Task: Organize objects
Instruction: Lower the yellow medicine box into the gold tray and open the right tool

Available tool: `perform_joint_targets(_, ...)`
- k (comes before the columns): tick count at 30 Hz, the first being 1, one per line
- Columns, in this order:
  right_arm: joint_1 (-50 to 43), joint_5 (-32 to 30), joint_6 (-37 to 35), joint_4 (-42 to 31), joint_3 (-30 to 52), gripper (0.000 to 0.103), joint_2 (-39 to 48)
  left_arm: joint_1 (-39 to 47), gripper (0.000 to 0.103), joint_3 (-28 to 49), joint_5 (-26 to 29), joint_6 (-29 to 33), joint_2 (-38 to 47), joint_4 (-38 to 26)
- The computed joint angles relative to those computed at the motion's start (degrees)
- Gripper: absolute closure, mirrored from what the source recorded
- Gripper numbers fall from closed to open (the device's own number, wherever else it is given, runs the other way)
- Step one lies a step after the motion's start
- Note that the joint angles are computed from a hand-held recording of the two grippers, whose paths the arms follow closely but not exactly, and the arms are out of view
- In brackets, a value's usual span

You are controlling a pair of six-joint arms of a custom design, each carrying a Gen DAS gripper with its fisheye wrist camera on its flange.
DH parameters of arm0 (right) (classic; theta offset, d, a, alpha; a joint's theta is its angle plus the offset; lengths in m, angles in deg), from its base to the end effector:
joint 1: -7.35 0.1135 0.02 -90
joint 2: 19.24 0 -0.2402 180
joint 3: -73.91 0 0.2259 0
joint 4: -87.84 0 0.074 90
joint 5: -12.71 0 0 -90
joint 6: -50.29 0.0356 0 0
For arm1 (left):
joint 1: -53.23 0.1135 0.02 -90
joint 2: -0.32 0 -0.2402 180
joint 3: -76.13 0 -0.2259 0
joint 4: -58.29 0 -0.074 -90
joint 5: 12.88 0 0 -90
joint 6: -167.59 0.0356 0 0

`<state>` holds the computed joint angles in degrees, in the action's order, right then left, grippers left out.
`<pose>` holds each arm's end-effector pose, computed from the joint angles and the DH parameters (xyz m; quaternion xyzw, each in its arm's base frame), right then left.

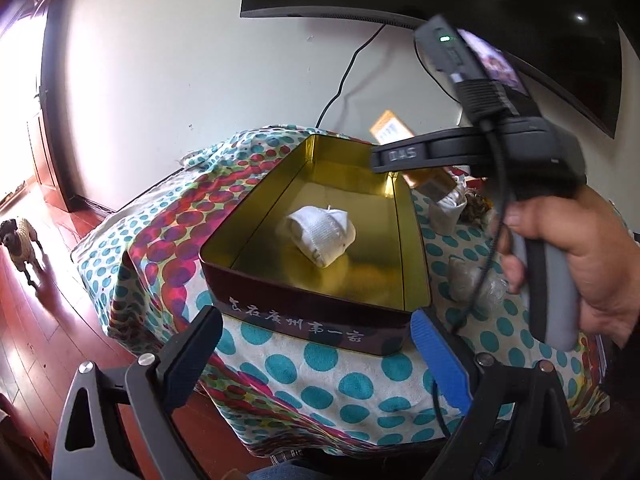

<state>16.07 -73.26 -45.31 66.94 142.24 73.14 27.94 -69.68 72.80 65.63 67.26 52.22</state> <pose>0.3105 0.0451 0.1841 -0.1017 0.9176 -0.0220 0.3836 0.1831 -0.0835 0.1437 0.0884 0.8971 -0.1056 0.4199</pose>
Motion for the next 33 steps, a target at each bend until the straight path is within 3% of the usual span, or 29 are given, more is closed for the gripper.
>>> perform_joint_targets(9,3.5,2.8,-0.4,-0.1,6.7,0.048,10.4,0.2,0.006,0.1,0.7,-0.1,1.2,0.6)
perform_joint_targets(13,4.8,4.7,-1.2,-0.6,7.4,0.032,11.5,1.0,0.006,0.1,1.4,0.0,1.6,1.2)
perform_joint_targets(18,3.2,7.9,-2.5,6.9,-1.9,0.015,1.0,0.4,0.006,-0.8,1.3,-0.1,-0.2,2.0)
perform_joint_targets(21,-3.6,3.6,-2.1,9.3,-8.4,0.006,-7.9,-0.6,0.006,-1.8,0.5,-0.6,-3.1,2.5)
perform_joint_targets(25,-18.2,-1.9,-3.0,11.7,-15.3,0.004,-13.4,-3.3,0.006,-2.2,-0.9,-0.9,-4.1,2.9)
perform_joint_targets(29,-32.1,-5.0,-5.4,15.3,-18.6,0.003,-12.3,-9.6,0.006,-2.5,-4.7,-1.8,-4.4,3.7)
perform_joint_targets(33,-42.5,-6.7,-5.7,18.8,-19.6,0.003,-7.6,-17.3,0.006,0.7,-7.9,-4.7,1.5,5.1)
